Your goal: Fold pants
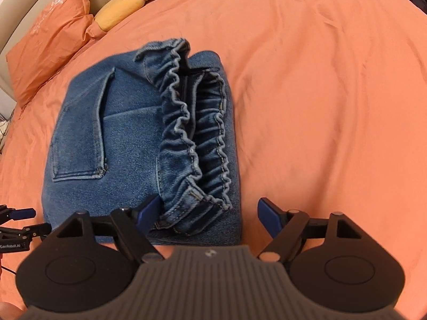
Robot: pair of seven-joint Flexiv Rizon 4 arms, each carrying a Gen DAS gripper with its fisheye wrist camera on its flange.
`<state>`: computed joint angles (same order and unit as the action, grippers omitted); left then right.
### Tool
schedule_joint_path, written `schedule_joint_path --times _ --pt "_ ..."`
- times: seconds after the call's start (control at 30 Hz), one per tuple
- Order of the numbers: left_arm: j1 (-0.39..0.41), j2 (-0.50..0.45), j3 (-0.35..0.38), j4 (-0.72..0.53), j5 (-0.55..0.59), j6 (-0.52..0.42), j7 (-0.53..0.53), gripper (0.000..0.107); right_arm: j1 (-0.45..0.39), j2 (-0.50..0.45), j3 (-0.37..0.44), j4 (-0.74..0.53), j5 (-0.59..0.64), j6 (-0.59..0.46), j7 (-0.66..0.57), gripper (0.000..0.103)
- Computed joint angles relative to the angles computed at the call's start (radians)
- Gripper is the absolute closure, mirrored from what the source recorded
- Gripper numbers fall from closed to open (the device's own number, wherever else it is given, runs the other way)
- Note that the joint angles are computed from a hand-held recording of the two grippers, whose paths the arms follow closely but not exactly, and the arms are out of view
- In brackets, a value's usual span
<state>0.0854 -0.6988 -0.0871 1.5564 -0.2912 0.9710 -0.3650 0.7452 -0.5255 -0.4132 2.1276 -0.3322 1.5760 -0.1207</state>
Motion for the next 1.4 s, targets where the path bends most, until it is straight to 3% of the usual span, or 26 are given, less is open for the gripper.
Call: schedule_joint_path --times 0.1,0.2,0.27,0.37,0.47,0.57,0.87,1.07,1.1,1.13,1.17,1.2,1.23,1.4 --pt "0.055 0.019 -0.069 0.001 -0.081 -0.006 0.079 0.027 -0.036 0.027 0.034 -0.009 -0.007 -0.016 -0.022 0.027" --pt "0.059 -0.006 -0.086 -0.063 -0.160 -0.049 0.040 0.024 -0.047 0.038 0.028 -0.009 -0.029 0.011 -0.025 0.023" --pt "0.067 -0.034 -0.109 -0.106 -0.216 -0.073 0.022 0.018 -0.072 0.026 0.042 -0.017 -0.006 0.061 -0.037 0.021" --pt "0.077 -0.092 -0.141 -0.176 -0.304 -0.120 -0.027 0.016 -0.090 -0.001 0.046 -0.038 0.044 0.108 -0.063 0.019" --pt "0.056 -0.178 -0.120 -0.299 -0.302 -0.223 -0.125 0.016 -0.214 -0.049 0.164 -0.099 0.083 0.146 -0.108 0.017" --pt "0.033 -0.253 -0.090 -0.398 -0.274 -0.294 -0.233 0.016 -0.378 -0.104 0.335 -0.153 0.104 0.191 -0.163 0.017" --pt "0.054 -0.450 -0.107 -0.675 -0.264 -0.558 -0.447 0.004 -0.673 -0.255 0.653 -0.257 0.139 0.261 -0.289 0.022" --pt "0.067 -0.503 -0.133 -0.742 -0.287 -0.622 -0.476 0.004 -0.708 -0.318 0.691 -0.277 0.143 0.357 -0.284 0.025" --pt "0.068 -0.502 -0.134 -0.741 -0.289 -0.624 -0.479 0.006 -0.699 -0.319 0.681 -0.276 0.146 0.365 -0.280 0.027" --pt "0.071 -0.497 -0.138 -0.733 -0.293 -0.626 -0.477 0.015 -0.689 -0.313 0.669 -0.265 0.149 0.371 -0.279 0.029" --pt "0.073 -0.491 -0.143 -0.723 -0.299 -0.631 -0.475 0.038 -0.678 -0.306 0.658 -0.260 0.150 0.373 -0.279 0.031" --pt "0.078 -0.497 -0.151 -0.736 -0.310 -0.666 -0.489 0.052 -0.666 -0.299 0.646 -0.256 0.154 0.371 -0.276 0.035" --pt "0.079 -0.496 -0.152 -0.738 -0.319 -0.682 -0.509 0.058 -0.652 -0.289 0.632 -0.249 0.159 0.369 -0.278 0.039" --pt "0.058 -0.386 -0.134 -0.582 -0.299 -0.547 -0.436 0.071 -0.553 -0.229 0.543 -0.223 0.208 0.348 -0.298 0.058"
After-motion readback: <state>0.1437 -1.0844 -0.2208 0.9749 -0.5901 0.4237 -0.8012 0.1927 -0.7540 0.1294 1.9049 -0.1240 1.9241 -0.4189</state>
